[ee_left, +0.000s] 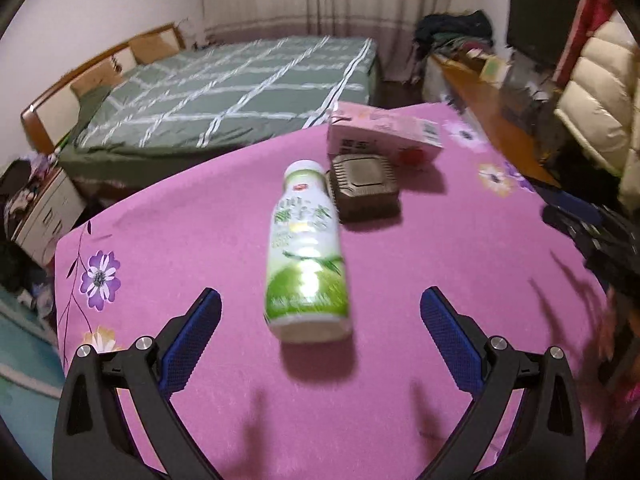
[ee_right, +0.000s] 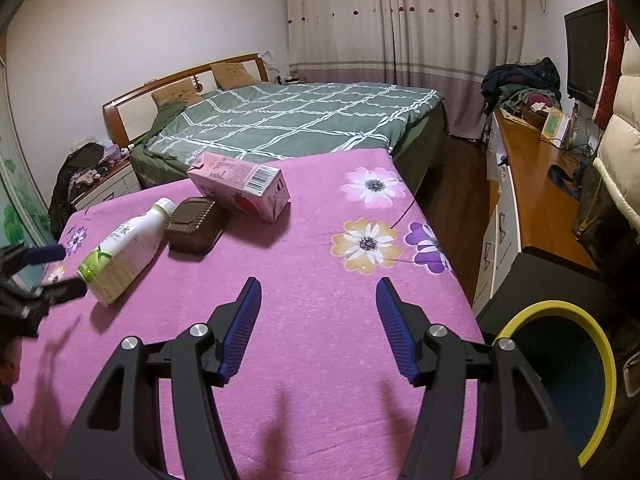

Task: Collect trash
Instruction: 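Reach the left tool to the coconut water bottle and grasp it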

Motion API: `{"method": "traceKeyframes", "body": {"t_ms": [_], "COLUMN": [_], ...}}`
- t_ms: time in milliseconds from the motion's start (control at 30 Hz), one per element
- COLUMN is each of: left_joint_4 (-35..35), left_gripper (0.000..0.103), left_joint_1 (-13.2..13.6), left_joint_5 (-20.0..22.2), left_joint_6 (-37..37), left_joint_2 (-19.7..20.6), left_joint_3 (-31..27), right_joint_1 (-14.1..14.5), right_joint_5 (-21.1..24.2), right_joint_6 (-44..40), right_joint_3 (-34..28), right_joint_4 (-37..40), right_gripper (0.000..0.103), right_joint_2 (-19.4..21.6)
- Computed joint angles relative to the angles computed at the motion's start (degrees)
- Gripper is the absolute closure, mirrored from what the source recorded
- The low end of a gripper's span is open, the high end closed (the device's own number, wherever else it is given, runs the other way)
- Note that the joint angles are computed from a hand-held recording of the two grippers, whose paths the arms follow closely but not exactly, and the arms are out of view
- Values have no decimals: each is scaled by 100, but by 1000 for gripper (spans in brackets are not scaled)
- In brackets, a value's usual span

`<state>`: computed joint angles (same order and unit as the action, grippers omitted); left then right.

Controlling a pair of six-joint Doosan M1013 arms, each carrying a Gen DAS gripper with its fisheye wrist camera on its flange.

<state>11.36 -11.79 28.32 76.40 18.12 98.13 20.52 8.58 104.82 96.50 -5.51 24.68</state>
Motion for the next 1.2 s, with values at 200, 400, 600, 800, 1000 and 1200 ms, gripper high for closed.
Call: {"method": "traceKeyframes", "body": {"t_ms": [200, 400, 600, 800, 1000, 1200], "left_joint_4": [346, 4, -24, -6, 20, 100], "left_gripper": [8, 21, 25, 43, 50, 51], "left_joint_1": [-12, 85, 93, 57, 66, 60], "left_joint_5": [1364, 2547, 3073, 3549, 3426, 3001], "left_joint_6": [-229, -100, 13, 72, 23, -157], "left_joint_2": [547, 1177, 1462, 1774, 1787, 1408], "left_joint_3": [-925, -1788, -2205, -2610, -2581, -2080], "right_joint_1": [-26, -58, -75, -86, -108, -110], "right_joint_5": [153, 181, 248, 290, 369, 356], "right_joint_6": [-644, -1253, -1696, -1970, -2323, -2488], "right_joint_3": [-76, -77, -89, -93, -112, -100], "right_joint_4": [661, 1327, 1805, 2106, 2499, 2650], "right_gripper": [46, 46, 46, 46, 46, 46], "right_joint_2": [45, 43, 51, 51, 61, 49]}}
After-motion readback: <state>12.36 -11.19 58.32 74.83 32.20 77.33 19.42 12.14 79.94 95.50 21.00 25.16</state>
